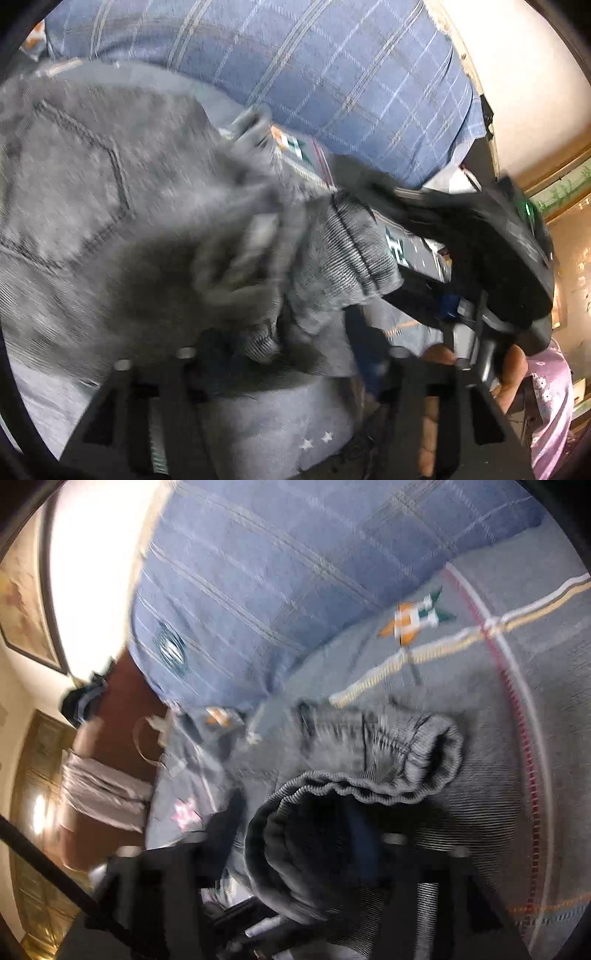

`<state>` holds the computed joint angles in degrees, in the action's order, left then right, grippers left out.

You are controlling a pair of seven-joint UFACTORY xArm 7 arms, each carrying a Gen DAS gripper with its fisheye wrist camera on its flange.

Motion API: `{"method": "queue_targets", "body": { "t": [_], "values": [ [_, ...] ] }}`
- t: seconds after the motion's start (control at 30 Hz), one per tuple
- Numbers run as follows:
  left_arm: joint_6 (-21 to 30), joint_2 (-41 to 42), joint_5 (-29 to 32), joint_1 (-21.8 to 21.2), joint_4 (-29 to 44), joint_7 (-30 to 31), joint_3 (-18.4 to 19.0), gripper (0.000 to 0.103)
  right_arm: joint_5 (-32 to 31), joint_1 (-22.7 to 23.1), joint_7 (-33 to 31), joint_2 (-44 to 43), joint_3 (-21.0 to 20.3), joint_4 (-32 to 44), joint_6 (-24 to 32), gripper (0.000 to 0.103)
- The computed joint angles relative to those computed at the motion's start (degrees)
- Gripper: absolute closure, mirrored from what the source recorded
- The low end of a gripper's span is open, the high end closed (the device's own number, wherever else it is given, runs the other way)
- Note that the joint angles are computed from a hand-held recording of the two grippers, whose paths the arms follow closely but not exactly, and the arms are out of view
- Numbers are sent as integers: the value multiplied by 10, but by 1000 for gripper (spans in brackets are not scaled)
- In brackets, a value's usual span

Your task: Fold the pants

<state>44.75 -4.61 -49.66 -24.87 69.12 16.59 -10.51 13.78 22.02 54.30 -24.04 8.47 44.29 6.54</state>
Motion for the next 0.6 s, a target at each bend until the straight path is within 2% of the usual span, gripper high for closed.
{"method": "queue_targets", "body": {
  "t": [0.03,0.1,0.17,0.23,0.3,0.37,0.43,0.47,0.53,0.57,0.6],
  "values": [
    [-3,-6,-5,0,-7,7,1,40,-4,-10,6,-15,9,-14,-25,25],
    [8,-7,-26,2,-4,23,8,40,-15,-32,23,-34,25,-23,-30,25],
    [26,-5,-48,7,3,27,14,40,-39,-86,64,-53,63,-24,5,25],
    [39,-1,-58,12,10,28,16,37,-56,-115,101,-66,82,-33,23,30],
    [37,8,-27,15,20,11,11,36,-58,-98,105,-66,64,-39,31,40],
    [45,19,14,18,28,-6,7,35,-64,-91,107,-58,57,-35,37,41],
    [53,29,45,19,32,-40,2,36,-81,-104,117,-53,65,-20,60,50],
    [57,35,50,20,34,-49,1,43,-100,-131,138,-60,84,-16,74,54],
    [51,35,64,21,31,-61,-2,57,-143,-179,181,-79,121,-12,85,53],
    [48,34,67,22,27,-66,-2,63,-165,-204,206,-101,139,-16,99,46],
    [51,35,66,23,27,-72,-1,67,-173,-208,218,-112,141,-20,105,35]
  ]
}}
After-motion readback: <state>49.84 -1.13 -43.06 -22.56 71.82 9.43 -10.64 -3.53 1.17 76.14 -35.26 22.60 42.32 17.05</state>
